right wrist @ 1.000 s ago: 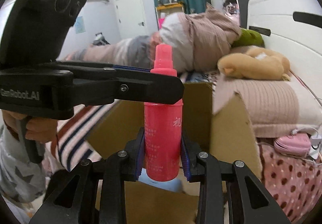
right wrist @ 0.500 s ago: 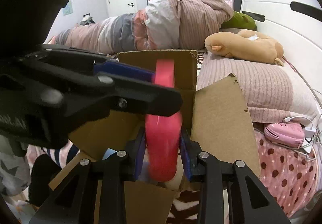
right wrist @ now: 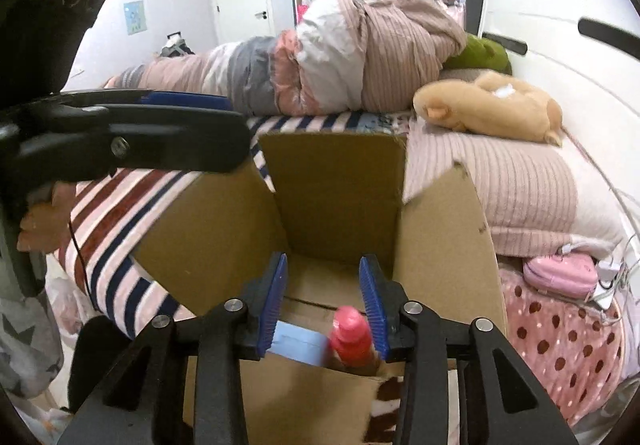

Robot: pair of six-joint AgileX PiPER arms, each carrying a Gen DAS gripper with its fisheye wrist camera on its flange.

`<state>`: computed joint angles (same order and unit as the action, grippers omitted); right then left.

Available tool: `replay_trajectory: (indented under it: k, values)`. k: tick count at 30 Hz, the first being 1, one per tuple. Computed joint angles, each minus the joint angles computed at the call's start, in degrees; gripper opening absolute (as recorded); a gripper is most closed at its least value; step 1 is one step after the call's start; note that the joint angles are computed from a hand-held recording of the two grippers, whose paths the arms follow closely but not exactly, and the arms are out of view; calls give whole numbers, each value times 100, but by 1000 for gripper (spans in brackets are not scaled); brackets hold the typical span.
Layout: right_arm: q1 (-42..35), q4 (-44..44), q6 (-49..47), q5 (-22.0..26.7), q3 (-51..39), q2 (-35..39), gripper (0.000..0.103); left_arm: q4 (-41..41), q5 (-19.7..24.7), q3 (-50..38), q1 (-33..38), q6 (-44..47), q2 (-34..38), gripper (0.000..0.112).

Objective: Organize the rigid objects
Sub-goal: 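Lower the pink spray bottle into the cardboard box and release it, then grasp the white contact lens case with the right gripper while the left gripper grasps the white rectangular box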

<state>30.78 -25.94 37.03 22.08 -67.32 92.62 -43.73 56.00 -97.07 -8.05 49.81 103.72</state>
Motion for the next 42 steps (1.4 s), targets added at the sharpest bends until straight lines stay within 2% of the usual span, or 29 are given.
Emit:
replay_trajectory:
  k: [4,7,11,15,19,24,27,29,32,37,42]
  values:
    - [437,-738,748,32,-158,-37,36,-55,-19,262,616,210,-343,77]
    - [766,-929,995,-7,-418,61,36,-129,-3,469,1167,497,-518,77]
    - [1168,-755,850,29,-1062,482,36,-269,-18,723,1977,970,-572,77]
    - [1562,-496,580,434,-2031,1242,36,-446,7,930,2647,1485,-381,77]
    - [1772,129,5,810,-2983,2075,36,-496,53,948,3068,1750,62,77]
    - [1773,746,-278,1227,-3956,3066,36,-417,83,792,3204,1821,758,77]
    - [1721,755,-90,1491,-4363,3547,36,-459,230,622,3206,2004,1173,87]
    - [1681,582,132,1856,-4777,3970,36,-505,243,568,3145,2140,1383,87]
    - [1612,386,366,2036,-4966,4281,36,-482,355,271,2965,2085,1742,87]
    - [1347,744,199,1995,-5171,4635,36,-288,343,-369,2558,1802,2426,87]
    - [1230,984,-29,1927,-5376,4878,36,-76,617,-1265,2297,1362,3197,87]
